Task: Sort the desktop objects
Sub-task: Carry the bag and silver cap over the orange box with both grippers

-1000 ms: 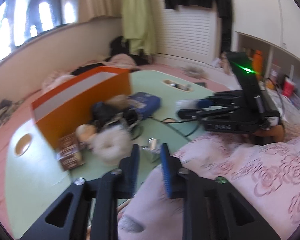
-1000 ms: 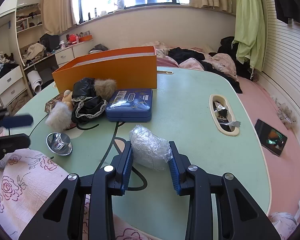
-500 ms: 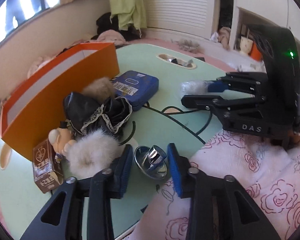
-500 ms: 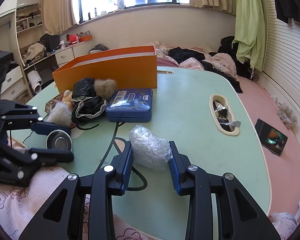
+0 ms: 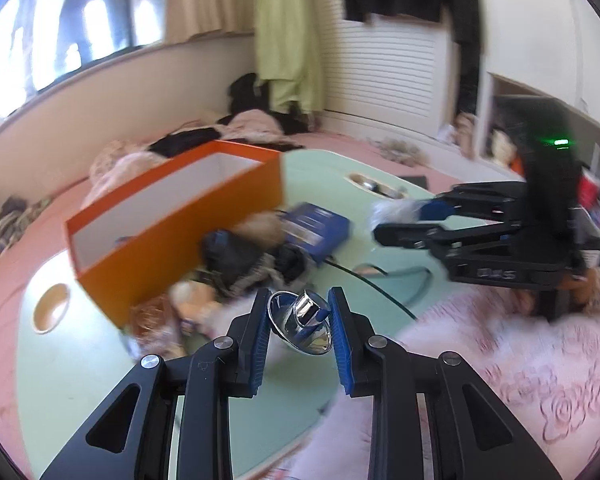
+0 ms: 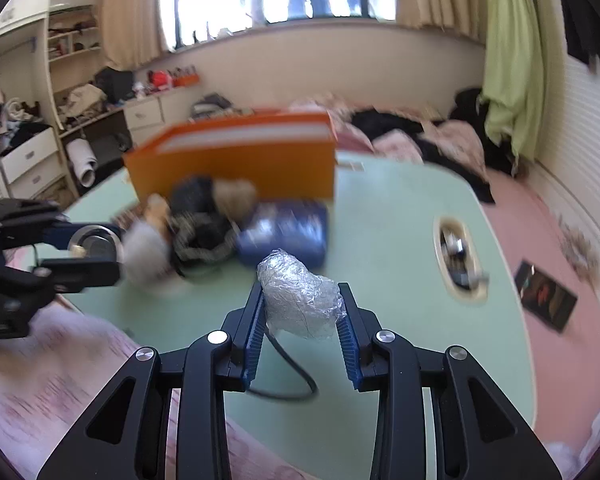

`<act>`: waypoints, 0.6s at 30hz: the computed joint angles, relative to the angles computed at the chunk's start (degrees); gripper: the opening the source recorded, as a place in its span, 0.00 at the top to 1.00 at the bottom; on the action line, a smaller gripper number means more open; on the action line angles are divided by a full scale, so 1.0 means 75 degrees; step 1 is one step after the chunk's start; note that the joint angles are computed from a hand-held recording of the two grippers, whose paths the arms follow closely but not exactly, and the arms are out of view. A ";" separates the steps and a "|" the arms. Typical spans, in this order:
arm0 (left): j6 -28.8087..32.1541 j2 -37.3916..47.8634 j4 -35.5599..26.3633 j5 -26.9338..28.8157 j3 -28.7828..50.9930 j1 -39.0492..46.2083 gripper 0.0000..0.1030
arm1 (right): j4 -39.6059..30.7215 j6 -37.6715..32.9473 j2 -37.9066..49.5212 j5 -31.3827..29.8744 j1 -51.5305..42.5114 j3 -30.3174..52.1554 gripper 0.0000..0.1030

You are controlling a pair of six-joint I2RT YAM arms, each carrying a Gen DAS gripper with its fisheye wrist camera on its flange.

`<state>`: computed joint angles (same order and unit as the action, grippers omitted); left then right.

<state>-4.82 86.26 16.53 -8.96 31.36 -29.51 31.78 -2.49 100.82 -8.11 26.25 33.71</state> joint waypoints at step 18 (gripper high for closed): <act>-0.1341 0.2139 -0.1541 -0.0244 0.3242 0.2546 0.23 | -0.4322 0.1421 0.3636 -0.0002 0.0603 0.7284 0.38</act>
<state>-14.87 102.30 4.98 -10.78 55.68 -10.42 -0.64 8.17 128.09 -8.13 30.78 88.34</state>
